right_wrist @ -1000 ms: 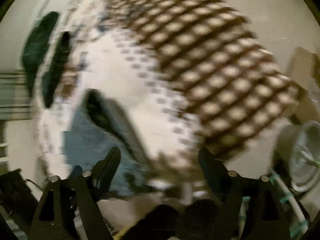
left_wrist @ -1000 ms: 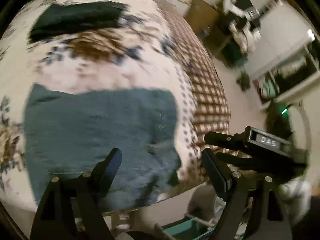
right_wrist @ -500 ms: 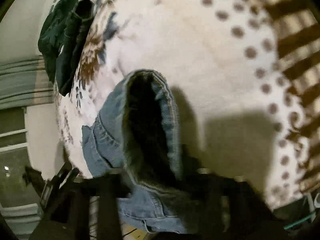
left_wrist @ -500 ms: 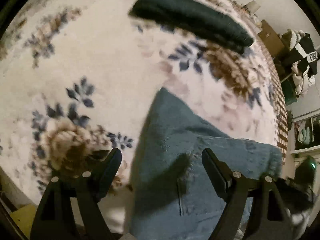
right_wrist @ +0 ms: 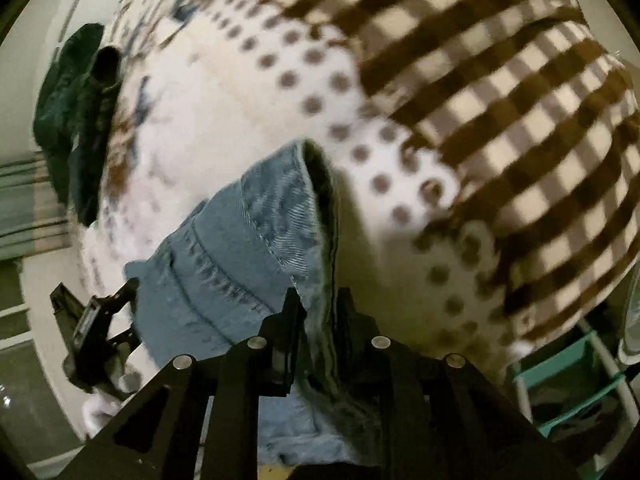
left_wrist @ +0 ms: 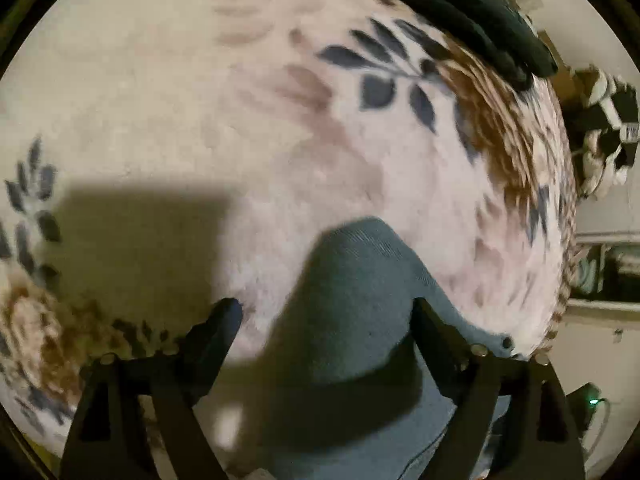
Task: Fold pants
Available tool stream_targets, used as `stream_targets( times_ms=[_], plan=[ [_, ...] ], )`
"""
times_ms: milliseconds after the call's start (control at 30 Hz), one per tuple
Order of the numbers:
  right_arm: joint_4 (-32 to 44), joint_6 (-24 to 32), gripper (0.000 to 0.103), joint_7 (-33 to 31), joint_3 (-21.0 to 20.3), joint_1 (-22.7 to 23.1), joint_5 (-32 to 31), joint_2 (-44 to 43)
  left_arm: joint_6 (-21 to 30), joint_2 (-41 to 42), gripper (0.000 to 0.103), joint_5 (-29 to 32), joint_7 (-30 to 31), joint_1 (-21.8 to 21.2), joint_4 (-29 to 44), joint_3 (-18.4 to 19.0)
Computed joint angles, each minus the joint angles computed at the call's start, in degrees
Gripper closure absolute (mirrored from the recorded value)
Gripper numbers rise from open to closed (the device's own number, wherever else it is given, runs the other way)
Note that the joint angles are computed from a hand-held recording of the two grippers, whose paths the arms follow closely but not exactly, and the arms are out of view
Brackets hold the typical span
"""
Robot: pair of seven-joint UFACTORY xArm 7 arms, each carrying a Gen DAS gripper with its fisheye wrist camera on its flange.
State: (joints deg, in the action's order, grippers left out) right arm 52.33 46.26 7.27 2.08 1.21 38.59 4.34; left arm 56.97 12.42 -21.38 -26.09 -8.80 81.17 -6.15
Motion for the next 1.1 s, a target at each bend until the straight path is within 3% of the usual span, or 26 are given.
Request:
stream_targets(
  times_ms=[100, 267, 333, 400, 533, 633, 767, 833, 1000, 1100],
  plan=[
    [0.2, -0.4, 0.084, -0.7, -0.3, -1.0, 2.7, 1.6, 1.6, -0.1, 0.016, -0.6, -0.4, 0.4, 0.9, 0.1],
    [1.1, 0.6, 0.081, -4.9, 0.4, -0.7, 0.7, 0.9, -0.8, -6.5, 0.016, -1.2, -0.3, 0.9, -4.0, 0.8],
    [1.4, 2.4, 0.058, -6.3, 0.1, -1.2, 1.9, 0.6, 0.0, -9.8, 0.016, -1.5, 0.1, 0.9, -7.2, 1.1],
    [-0.2, 4.1, 0.055, -5.9, -0.9, -2.1, 3.4, -1.5, 0.8, -13.5, 0.016, -2.3, 0.9, 0.6, -10.9, 1.2],
    [-9.5, 4.1, 0.03, -5.5, -3.4, -3.1, 9.1, -12.1, 1.6, -19.6, 0.016, -5.3, 2.2, -1.1, -17.6, 1.1],
    [-17.9, 4.0, 0.02, -3.6, -5.0, -1.6, 13.5, -20.6, 0.7, -22.2, 0.016, -8.1, 2.7, -3.1, -22.3, 0.8],
    [-24.3, 3.0, 0.019, -5.7, -4.8, 4.1, 24.2, -20.9, -2.2, -22.5, 0.014, -10.7, 3.0, -5.1, -25.5, 0.5],
    [-25.3, 2.2, 0.013, -12.3, -4.6, 6.6, 33.1, -17.8, -3.1, -22.4, 0.014, -11.0, 3.1, -5.5, -25.8, 0.6],
    [-23.9, -4.4, 0.012, -25.4, -1.7, 9.3, 51.2, -12.1, -0.1, -21.4, 0.014, -10.6, 5.4, -5.4, -23.8, 1.3],
    [-22.6, -7.5, 0.012, -26.5, 1.0, 9.0, 54.8, -11.4, 0.1, -21.7, 0.014, -10.3, 5.6, -5.3, -24.0, 1.3]
  ],
)
